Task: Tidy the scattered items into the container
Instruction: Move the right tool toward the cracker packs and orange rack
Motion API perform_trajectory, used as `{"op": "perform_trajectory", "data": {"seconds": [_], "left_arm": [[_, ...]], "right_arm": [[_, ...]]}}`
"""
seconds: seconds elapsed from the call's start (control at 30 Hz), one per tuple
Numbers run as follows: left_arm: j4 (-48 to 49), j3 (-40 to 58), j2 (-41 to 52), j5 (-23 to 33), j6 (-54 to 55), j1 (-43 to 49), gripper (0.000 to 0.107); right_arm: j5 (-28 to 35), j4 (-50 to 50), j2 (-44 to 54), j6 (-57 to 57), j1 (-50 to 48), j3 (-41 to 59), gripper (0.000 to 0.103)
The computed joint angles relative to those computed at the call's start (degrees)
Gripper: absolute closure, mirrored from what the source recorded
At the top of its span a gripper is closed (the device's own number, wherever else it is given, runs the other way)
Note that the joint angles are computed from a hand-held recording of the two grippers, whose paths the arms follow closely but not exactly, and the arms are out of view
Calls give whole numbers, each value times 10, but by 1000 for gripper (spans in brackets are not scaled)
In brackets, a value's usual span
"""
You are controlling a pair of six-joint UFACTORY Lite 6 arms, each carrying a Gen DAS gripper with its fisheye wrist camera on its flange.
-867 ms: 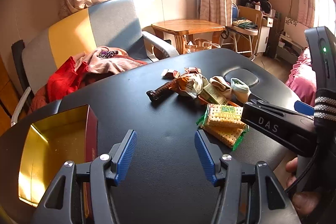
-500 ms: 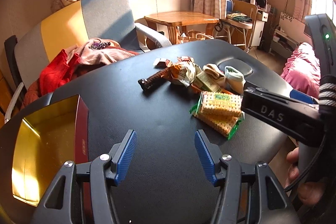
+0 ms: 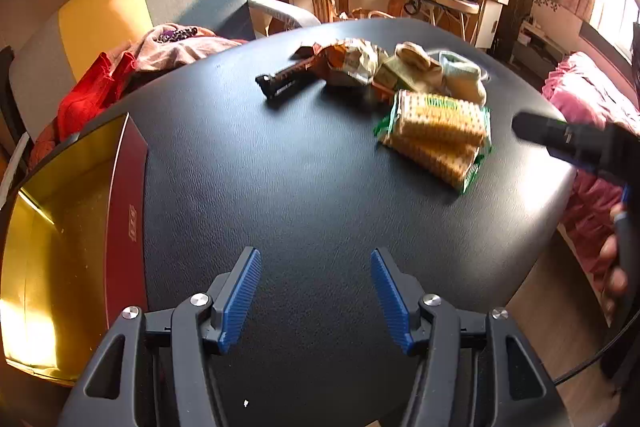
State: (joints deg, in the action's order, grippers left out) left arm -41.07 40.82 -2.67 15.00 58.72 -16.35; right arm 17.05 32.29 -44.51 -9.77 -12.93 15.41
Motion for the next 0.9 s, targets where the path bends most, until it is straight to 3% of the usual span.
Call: {"op": "perform_trajectory", "data": {"seconds": [0.17, 0.33, 0.47, 0.5, 0.6, 0.7, 0.9], "left_arm": [[6, 0, 23, 12, 12, 16, 49], [8, -3, 39, 11, 24, 34, 49], [9, 7, 63, 19, 28, 54, 49], [6, 9, 67, 22, 32, 58, 49], [-33, 7, 71, 33, 77, 74, 49], [-45, 4, 69, 34, 92, 77, 49], [-40, 2, 57, 33, 85, 76, 49]], "right_arm": [[12, 223, 137, -279, -44, 95, 0], [22, 295, 310, -379, -44, 218, 0], [27, 300, 421, -378, -38, 284, 0], [57, 332, 434, -407, -46, 291, 0], [229, 462, 446, -532, -96, 281, 0], [385, 526, 433, -587, -139, 251, 0], [358, 504, 370, -562, -203, 199, 0]]}}
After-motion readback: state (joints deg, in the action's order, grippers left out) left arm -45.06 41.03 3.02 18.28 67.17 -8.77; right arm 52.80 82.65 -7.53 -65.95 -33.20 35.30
